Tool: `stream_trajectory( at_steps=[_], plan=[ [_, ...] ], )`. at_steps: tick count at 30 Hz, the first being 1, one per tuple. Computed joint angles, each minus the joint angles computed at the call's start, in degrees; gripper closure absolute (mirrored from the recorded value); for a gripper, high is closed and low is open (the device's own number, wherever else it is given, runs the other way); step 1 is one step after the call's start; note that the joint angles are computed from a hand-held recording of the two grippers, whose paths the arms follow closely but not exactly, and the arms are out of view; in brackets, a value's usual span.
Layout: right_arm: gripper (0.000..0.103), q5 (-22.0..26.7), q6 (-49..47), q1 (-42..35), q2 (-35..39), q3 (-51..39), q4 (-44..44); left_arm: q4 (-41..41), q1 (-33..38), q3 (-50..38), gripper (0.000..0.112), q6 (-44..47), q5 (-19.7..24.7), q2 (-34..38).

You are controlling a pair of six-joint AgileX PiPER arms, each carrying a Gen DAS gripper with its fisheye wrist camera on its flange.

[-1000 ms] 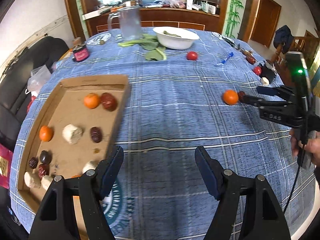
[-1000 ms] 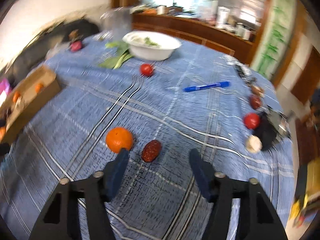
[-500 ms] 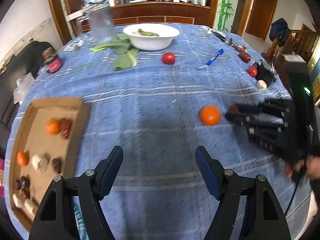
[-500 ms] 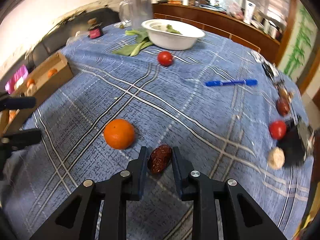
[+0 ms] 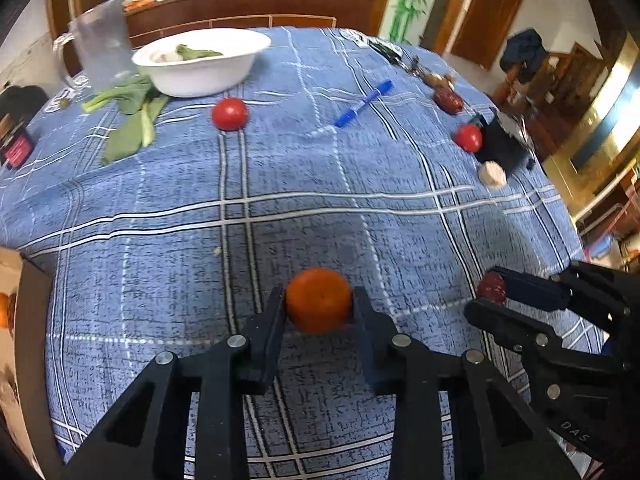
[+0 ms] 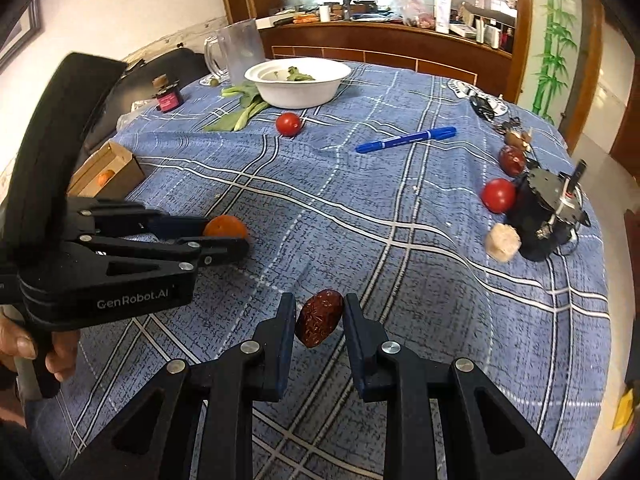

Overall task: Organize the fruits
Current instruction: 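Carry the date and orange into the tray and open both tools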

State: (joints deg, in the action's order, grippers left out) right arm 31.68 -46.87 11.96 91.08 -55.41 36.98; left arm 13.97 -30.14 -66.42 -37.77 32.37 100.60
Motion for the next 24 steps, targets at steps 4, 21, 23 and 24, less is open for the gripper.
stream_trajectory(
  at_steps=[4, 21, 23, 24],
  plan=[
    [0.078, -1.70, 3.96, 1.22, -1.23, 1.13, -2.83, -1.38, 0.68, 3.58, 0.081, 0.88, -1.33, -3.30],
    [0.078, -5.82, 36.16, 20.81, -6.14, 2.35, -24.33, -7.23, 11.84, 27.14, 0.081, 6.94, 2.41, -36.32],
    [0.078, -5.79, 39.99, 23.76, -4.85, 0.63, -26.34, -9.61, 15.75, 28.59, 0.081, 11.19, 4.08, -40.01],
    [0.078, -5.65, 41.65, 25.22, -4.00, -0.48, -27.17, -11.30, 18.45, 29.26, 0.081, 14.10, 5.09, -42.02]
  ],
)
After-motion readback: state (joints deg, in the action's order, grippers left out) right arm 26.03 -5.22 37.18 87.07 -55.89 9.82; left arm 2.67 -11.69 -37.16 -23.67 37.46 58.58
